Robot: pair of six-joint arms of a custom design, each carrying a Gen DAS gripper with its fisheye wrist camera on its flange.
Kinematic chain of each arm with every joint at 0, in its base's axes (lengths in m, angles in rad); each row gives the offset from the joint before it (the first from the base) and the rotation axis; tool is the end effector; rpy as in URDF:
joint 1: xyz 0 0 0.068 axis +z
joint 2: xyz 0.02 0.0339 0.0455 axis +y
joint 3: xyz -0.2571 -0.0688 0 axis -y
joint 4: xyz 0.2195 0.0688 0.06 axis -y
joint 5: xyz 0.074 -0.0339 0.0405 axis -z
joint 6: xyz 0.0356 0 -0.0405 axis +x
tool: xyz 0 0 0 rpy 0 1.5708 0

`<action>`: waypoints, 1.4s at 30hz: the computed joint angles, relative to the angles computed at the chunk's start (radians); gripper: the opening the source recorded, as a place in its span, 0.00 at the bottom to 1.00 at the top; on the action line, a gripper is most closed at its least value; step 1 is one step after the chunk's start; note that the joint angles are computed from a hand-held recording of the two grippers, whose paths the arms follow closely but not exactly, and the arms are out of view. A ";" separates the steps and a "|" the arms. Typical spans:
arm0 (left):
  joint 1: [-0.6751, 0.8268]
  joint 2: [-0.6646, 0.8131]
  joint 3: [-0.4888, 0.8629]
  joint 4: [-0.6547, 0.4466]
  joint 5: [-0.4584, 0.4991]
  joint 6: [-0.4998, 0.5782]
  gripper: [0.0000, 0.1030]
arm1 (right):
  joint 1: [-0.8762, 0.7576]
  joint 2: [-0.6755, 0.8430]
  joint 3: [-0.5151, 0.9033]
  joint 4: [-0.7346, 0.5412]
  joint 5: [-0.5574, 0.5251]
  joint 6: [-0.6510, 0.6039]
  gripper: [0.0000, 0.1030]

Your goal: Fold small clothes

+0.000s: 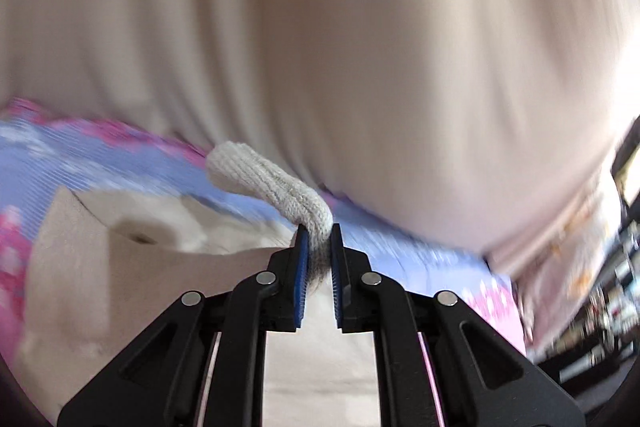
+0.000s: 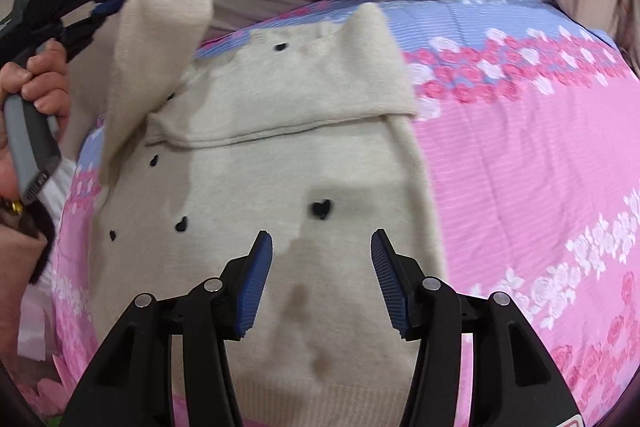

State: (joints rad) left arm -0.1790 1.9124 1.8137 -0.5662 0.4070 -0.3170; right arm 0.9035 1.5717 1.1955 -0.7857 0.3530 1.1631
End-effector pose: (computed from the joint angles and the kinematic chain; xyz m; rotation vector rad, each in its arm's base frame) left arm 0.4053 -0.0877 0.3280 0.0706 2.2687 -0.7216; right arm 0.1886 0.2195 0.2472 0.4360 2.5899 0.2278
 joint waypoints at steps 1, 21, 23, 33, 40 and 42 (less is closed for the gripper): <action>-0.054 0.012 -0.012 -0.006 -0.028 -0.004 0.10 | -0.001 -0.027 -0.031 0.000 0.004 0.017 0.49; 0.154 -0.447 -0.696 -0.068 -0.139 0.197 0.73 | -0.468 0.328 0.224 0.254 -0.289 -0.346 0.58; 0.196 -0.449 -0.713 -0.064 -0.126 0.201 0.73 | -0.478 0.403 0.291 0.238 -0.310 -0.359 0.05; 0.323 -0.346 -0.687 -0.035 -0.070 0.193 0.73 | -0.444 0.434 0.428 0.129 -0.172 -0.474 0.06; 0.397 -0.138 -0.567 -0.010 -0.028 0.063 0.74 | -0.442 0.451 0.406 0.123 -0.219 -0.436 0.06; 0.443 -0.071 -0.520 -0.012 0.068 0.004 0.73 | -0.433 0.469 0.470 0.082 -0.205 -0.457 0.06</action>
